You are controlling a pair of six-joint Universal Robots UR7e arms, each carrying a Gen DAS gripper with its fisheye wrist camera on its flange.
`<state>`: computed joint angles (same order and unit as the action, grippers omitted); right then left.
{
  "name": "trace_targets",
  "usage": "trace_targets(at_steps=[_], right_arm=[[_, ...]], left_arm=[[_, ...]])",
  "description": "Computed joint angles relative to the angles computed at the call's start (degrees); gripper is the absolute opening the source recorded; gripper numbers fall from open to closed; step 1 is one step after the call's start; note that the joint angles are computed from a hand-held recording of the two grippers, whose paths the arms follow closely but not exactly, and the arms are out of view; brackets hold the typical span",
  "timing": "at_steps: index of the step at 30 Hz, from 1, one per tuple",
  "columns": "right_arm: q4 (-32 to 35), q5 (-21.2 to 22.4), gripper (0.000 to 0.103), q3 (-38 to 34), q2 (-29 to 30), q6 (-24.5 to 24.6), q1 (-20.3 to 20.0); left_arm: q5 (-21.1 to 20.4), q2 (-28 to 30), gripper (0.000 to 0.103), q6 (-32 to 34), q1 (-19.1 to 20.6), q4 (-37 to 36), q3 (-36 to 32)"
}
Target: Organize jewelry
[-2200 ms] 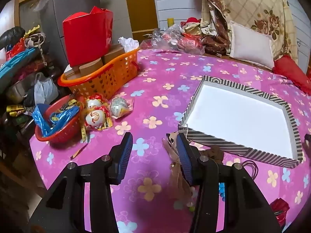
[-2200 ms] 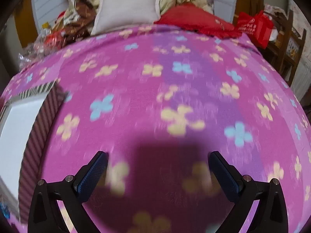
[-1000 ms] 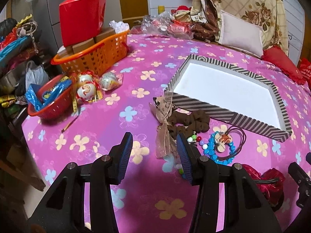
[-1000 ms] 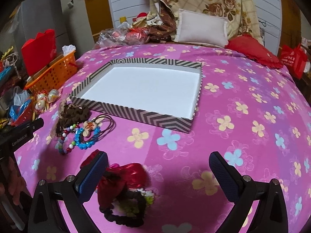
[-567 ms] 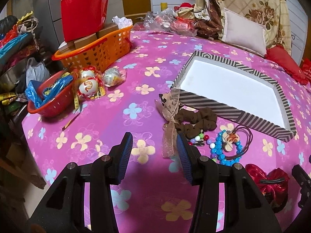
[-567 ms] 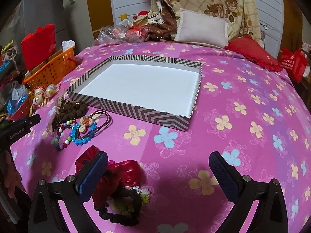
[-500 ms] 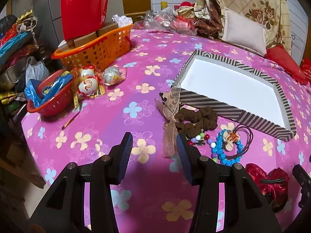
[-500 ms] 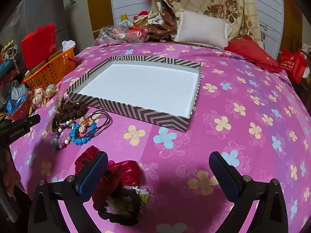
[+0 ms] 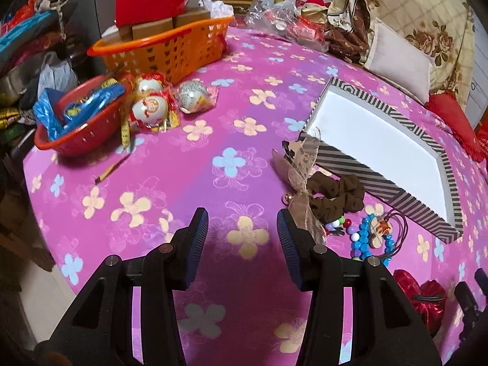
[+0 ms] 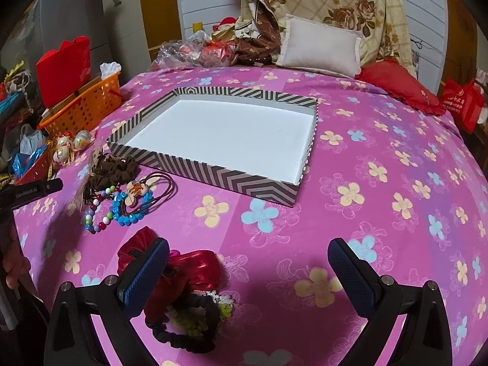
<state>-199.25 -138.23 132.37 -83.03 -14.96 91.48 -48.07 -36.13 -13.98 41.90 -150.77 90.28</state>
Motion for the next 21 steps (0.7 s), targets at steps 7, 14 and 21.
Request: trace_targets(at_steps=[7, 14, 21], right_arm=[[0.85, -0.16, 0.103, -0.05, 0.05, 0.14, -0.22], [1.63, 0.31, 0.103, 0.06, -0.1, 0.59, -0.39], [1.9, 0.76, 0.103, 0.2, -0.3, 1.02, -0.56]], left_arm=[[-0.62, 0.36, 0.063, 0.42, -0.38, -1.45, -0.05], [0.12, 0.89, 0.063, 1.44, -0.78, -1.57, -0.14], [0.31, 1.04, 0.063, 1.25, -0.69, -1.54, -0.25]])
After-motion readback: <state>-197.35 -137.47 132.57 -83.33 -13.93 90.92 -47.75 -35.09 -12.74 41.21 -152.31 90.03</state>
